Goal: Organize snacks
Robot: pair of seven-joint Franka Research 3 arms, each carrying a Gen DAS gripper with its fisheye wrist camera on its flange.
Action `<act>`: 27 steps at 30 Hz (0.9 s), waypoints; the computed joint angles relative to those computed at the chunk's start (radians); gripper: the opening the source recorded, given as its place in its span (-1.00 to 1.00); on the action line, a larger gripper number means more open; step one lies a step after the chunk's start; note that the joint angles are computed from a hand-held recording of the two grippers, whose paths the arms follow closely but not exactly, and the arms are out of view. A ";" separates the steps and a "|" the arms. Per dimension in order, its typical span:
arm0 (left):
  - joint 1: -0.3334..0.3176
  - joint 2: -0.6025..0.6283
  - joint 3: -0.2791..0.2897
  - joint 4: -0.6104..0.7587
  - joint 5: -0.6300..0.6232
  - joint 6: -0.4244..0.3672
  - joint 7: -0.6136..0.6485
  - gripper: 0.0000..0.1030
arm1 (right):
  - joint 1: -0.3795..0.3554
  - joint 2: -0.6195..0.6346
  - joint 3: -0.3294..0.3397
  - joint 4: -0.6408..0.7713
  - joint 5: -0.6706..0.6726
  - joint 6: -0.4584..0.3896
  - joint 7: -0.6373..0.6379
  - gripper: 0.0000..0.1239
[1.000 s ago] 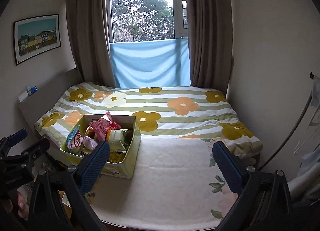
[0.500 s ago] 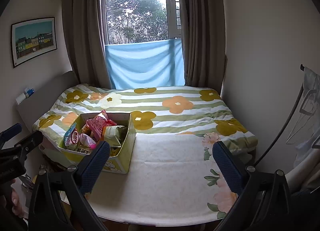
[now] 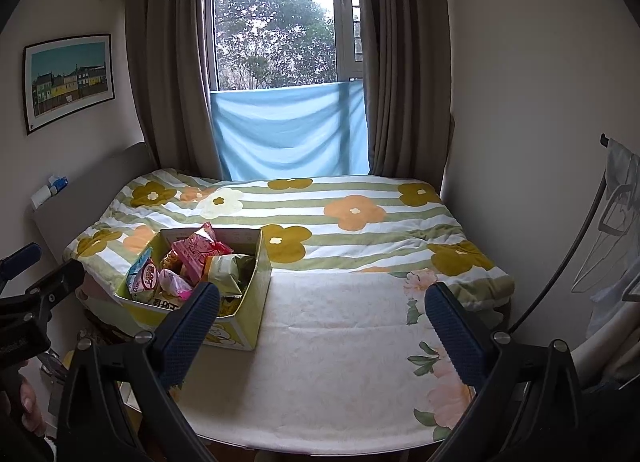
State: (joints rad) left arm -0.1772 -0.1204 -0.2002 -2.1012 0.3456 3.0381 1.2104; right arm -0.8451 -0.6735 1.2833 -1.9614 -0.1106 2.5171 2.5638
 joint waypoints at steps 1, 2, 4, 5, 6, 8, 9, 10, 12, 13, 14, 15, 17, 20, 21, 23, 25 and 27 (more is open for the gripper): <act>0.001 -0.001 0.000 -0.001 0.001 0.002 -0.002 0.99 | 0.000 -0.001 0.000 0.001 -0.001 -0.001 0.000 0.65; 0.000 0.001 0.000 0.000 0.001 0.002 -0.001 0.99 | 0.000 0.000 0.000 0.001 -0.001 0.000 0.000 0.65; 0.003 0.000 -0.001 -0.001 0.006 0.002 -0.007 0.99 | 0.000 0.001 0.000 0.000 -0.001 0.001 0.002 0.65; 0.000 0.001 0.002 -0.001 -0.001 0.003 -0.001 0.99 | 0.000 0.000 0.000 0.000 -0.001 0.000 0.003 0.65; -0.004 0.001 0.005 -0.001 -0.010 0.002 0.008 0.99 | 0.000 -0.001 -0.001 0.001 -0.002 0.000 0.004 0.65; -0.001 0.003 0.002 0.001 -0.004 0.000 0.003 0.99 | 0.005 0.002 -0.008 -0.004 -0.005 0.002 0.000 0.65; -0.001 0.005 0.002 0.003 -0.005 -0.001 0.005 0.99 | 0.006 0.004 -0.009 -0.004 -0.007 0.000 0.001 0.65; -0.003 0.007 0.003 0.004 -0.009 -0.002 0.008 0.99 | 0.006 0.005 -0.009 -0.004 -0.010 0.001 0.003 0.65; -0.001 0.011 0.001 0.009 -0.003 -0.006 0.005 0.99 | 0.010 0.010 -0.017 -0.009 -0.016 0.005 0.004 0.65; -0.003 0.012 0.002 0.011 -0.008 -0.007 0.009 0.99 | 0.010 0.012 -0.017 -0.009 -0.020 0.005 0.006 0.65; -0.003 0.014 0.003 0.011 -0.011 -0.007 0.011 0.99 | 0.010 0.015 -0.019 -0.009 -0.025 0.007 0.006 0.65; 0.000 0.015 0.002 0.013 -0.004 -0.007 0.006 0.99 | 0.012 0.018 -0.020 -0.010 -0.030 0.006 0.008 0.65; 0.008 0.017 -0.002 0.015 0.015 -0.005 -0.009 0.99 | 0.017 0.022 -0.025 -0.013 -0.038 0.008 0.013 0.65; 0.001 0.017 0.004 0.011 -0.002 0.003 0.004 0.99 | 0.018 0.029 -0.021 -0.009 -0.051 0.004 0.022 0.65; 0.001 0.017 0.005 0.008 -0.004 0.006 0.004 0.99 | 0.020 0.032 -0.023 -0.010 -0.055 0.005 0.023 0.65; 0.005 0.015 0.003 0.006 0.003 0.007 -0.003 0.99 | 0.021 0.036 -0.021 -0.008 -0.062 0.002 0.029 0.65; 0.020 0.013 -0.006 0.004 0.037 0.013 -0.034 0.99 | 0.024 0.039 -0.022 -0.008 -0.068 0.004 0.033 0.65; 0.054 0.008 -0.029 0.003 0.120 0.018 -0.114 0.99 | 0.026 0.043 -0.024 -0.009 -0.074 0.004 0.036 0.65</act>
